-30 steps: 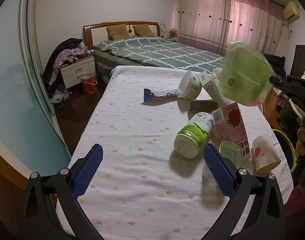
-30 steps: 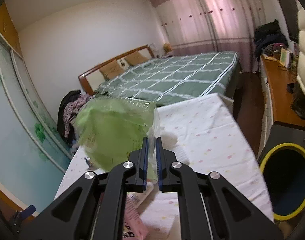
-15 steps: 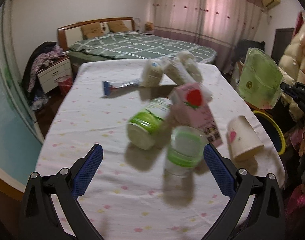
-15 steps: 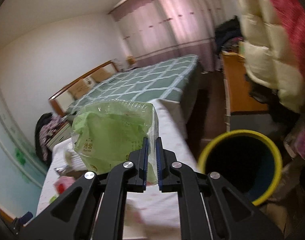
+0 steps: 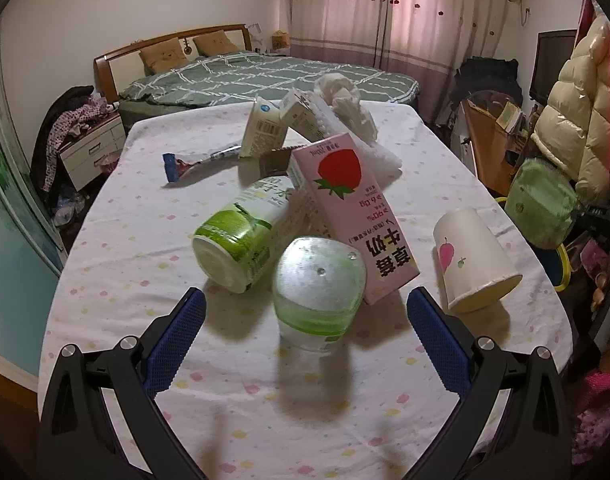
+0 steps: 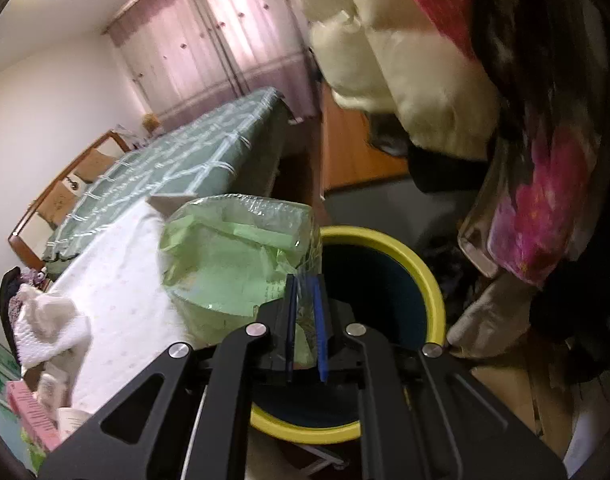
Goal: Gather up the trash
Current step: 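Carry the green bag with the right gripper and drop it into the yellow bin, then grasp the clear green-rimmed cup with the left gripper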
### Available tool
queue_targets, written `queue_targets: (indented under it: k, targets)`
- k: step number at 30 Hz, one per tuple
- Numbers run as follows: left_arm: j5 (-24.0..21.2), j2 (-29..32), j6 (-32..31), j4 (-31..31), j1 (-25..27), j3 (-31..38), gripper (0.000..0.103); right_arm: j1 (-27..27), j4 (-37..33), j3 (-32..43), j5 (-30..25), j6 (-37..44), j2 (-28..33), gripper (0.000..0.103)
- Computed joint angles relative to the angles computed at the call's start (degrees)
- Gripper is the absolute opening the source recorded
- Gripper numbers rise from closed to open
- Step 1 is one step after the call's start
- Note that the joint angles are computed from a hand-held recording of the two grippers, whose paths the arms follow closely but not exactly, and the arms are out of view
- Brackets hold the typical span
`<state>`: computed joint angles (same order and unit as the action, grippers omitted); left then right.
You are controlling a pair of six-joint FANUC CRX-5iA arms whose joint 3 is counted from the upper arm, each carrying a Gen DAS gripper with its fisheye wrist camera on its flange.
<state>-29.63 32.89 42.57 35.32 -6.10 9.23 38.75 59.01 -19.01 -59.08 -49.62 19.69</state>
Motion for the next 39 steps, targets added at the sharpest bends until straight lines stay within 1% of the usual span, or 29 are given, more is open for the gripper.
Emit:
queue_targets:
  k: [5,7,9,10,14,16,22,24,26,28,29,32,35,39]
  targets:
    - [-0.32,0.75,0.46,-1.20,-0.50,0.92,0.099,-0.45,-3.33,0.17,0.30,1.33,0.92,0.012]
    - [-0.38,0.73,0.30,-1.05,-0.57,0.80,0.099,-0.26,-4.34,1.12,-0.81,2.38,1.51,0.020]
    - [-0.63,0.97,0.17,-0.82,-0.56,1.06,0.099,0.09,-4.48,1.42,-1.47,2.46,1.69,0.035]
    - [-0.66,1.05,-0.06,-0.53,-0.57,1.06,0.099,0.23,-4.32,1.46,-1.64,2.38,1.73,0.037]
    - [-1.09,1.66,0.20,-0.69,-0.52,1.75,0.099,0.50,-3.82,1.68,-1.90,2.62,1.79,0.038]
    - [-1.10,1.87,-0.78,0.15,-0.48,1.69,0.099,0.53,-3.80,2.01,-1.64,2.96,1.81,0.040]
    - [-0.05,2.19,-2.73,0.93,-0.59,1.54,0.097,0.48,-3.43,2.98,-0.70,3.96,2.49,0.040]
    - [-0.05,2.59,-3.28,0.86,-0.64,1.88,0.093,0.46,-3.31,3.16,-0.36,4.08,2.60,0.040]
    - [-0.81,3.26,-2.21,-0.30,-0.56,2.90,0.088,0.45,-3.25,3.26,-0.06,4.22,2.69,0.040]
    - [-2.51,4.20,-1.09,-1.38,-0.39,4.46,0.077,0.47,-3.23,3.21,0.06,4.18,2.68,0.040]
    - [-3.22,4.59,-1.39,-1.13,-0.30,4.92,0.073,0.48,-3.14,3.08,0.16,4.07,2.62,0.040]
    - [-3.61,4.98,-2.39,-0.44,-0.25,5.28,0.064,0.47,-2.97,2.70,0.55,3.80,2.42,0.040]
    - [-4.04,4.96,-3.90,0.97,-0.20,4.99,0.051,0.52,-2.90,2.41,0.87,3.64,2.25,0.040]
    - [-4.79,4.24,-5.42,2.30,0.07,4.17,0.051,0.70,-2.55,1.78,0.87,3.17,1.81,0.040]
